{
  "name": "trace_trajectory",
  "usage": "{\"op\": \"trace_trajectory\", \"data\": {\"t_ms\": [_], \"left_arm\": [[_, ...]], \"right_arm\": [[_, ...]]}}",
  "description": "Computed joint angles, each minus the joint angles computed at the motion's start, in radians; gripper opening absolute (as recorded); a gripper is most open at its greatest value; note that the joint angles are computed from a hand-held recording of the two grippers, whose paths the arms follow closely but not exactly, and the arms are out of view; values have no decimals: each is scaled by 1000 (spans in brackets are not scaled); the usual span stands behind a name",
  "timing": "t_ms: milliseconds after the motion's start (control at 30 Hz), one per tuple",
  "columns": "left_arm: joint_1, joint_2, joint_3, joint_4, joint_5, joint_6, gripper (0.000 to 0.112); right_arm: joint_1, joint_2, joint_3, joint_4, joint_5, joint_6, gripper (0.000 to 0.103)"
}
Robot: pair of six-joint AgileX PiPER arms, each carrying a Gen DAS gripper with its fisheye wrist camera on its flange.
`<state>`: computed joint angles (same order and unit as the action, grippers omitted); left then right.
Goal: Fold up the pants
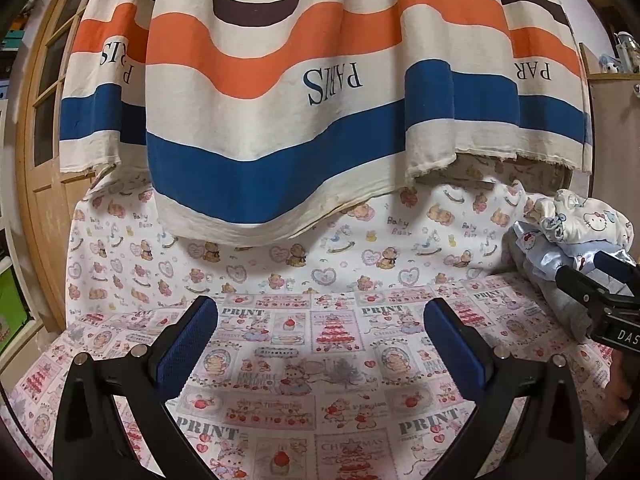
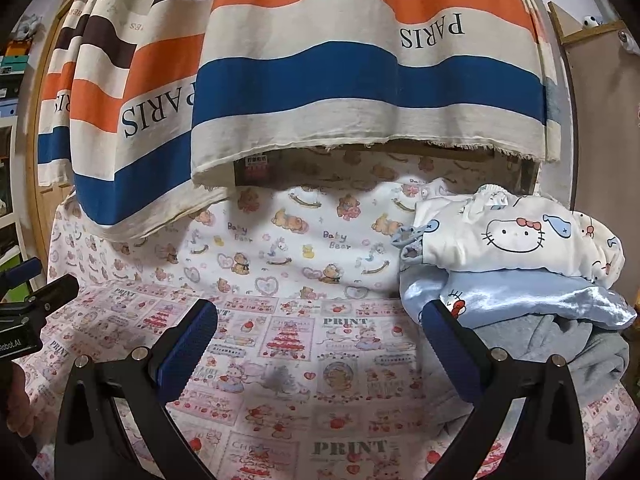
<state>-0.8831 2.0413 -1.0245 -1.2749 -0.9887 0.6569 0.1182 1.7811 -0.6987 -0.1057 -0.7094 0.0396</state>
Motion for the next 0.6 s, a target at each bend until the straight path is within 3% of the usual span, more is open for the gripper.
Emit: {"op": "trace_trajectory", "data": {"t_ms": [600], "left_arm": [[-4,-4,1,4,5,10,102]], "right_arm": [[6,-2,3,13,-4,-13,103]]}}
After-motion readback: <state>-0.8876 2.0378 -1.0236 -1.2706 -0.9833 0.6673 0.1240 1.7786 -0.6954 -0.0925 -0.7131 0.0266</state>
